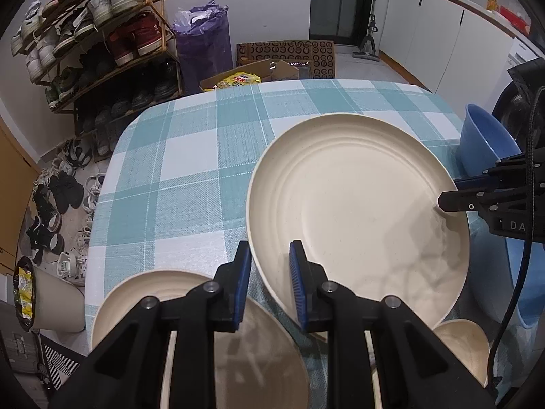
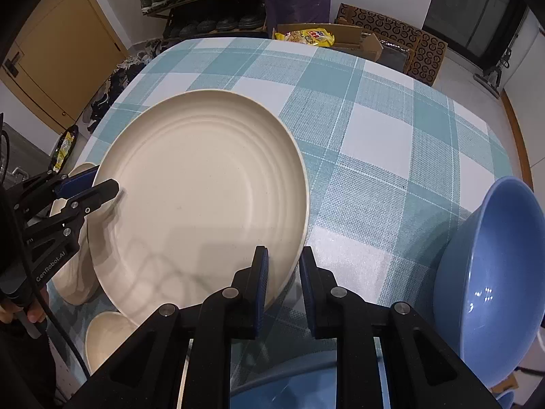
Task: Organize plates and bowls
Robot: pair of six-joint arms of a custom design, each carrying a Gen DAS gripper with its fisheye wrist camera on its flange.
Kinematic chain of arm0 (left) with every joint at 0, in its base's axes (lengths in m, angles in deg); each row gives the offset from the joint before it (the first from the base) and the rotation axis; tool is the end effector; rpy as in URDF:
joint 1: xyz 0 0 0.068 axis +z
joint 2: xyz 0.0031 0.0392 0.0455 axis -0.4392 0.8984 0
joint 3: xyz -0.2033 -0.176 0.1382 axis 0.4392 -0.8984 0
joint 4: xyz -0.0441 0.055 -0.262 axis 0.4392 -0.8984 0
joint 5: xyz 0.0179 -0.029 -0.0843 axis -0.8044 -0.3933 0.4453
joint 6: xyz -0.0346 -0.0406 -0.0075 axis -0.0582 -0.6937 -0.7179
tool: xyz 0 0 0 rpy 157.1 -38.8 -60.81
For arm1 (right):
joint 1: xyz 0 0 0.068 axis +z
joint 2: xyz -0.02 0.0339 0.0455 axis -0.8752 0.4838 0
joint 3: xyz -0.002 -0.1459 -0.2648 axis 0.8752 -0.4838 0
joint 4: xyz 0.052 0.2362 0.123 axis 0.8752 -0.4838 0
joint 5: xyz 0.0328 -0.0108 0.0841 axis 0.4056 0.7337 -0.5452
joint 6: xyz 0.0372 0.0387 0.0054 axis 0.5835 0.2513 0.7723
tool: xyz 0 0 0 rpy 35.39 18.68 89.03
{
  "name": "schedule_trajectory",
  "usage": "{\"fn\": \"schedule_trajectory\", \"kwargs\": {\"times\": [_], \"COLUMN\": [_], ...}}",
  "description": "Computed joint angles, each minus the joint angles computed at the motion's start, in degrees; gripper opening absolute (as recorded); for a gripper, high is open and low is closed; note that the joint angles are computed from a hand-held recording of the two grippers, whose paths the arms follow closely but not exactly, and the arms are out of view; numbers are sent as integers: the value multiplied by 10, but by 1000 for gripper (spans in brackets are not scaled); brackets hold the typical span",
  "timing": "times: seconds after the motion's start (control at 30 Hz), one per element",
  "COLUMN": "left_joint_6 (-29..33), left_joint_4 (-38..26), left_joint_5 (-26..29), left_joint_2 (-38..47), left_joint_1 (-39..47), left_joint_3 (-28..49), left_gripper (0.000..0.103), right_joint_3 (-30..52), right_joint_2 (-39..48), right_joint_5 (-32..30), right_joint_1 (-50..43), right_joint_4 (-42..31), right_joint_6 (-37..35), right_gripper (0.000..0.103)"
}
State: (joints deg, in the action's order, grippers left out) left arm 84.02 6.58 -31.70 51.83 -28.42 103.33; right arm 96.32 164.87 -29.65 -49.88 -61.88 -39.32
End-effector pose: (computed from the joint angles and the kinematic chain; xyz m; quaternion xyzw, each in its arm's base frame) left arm 0.2206 -0.0124 0.1349 0.0983 0.9562 -0.0287 0.2741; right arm 0.2988 0.0633 0.1270 -0.1941 0.9687 0.0592 0.1432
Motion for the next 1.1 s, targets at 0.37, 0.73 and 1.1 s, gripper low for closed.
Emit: {"fn": "schedule_trajectory", "kwargs": {"times": [0.37,0.73,1.1], "left_joint_6": [7,21,28], "left_joint_4": [-70,-154,-244], "left_joint_5": [4,20,25], "left_joint_2": [-111,-227,-341], "left_joint_1": [13,42,59], "left_joint_3": [-12,-22,-24], "left_gripper": [21,21,21], "right_joint_3": [-29,-51,-82], "right_joint_2": [-84,-165,-250], "right_joint_5": [0,-3,-10], "right_joint_1": [14,36,52], "right_joint_4": [-30,-66,-96], "right_joint_6": [9,24,29], "right_gripper": [19,19,19]}}
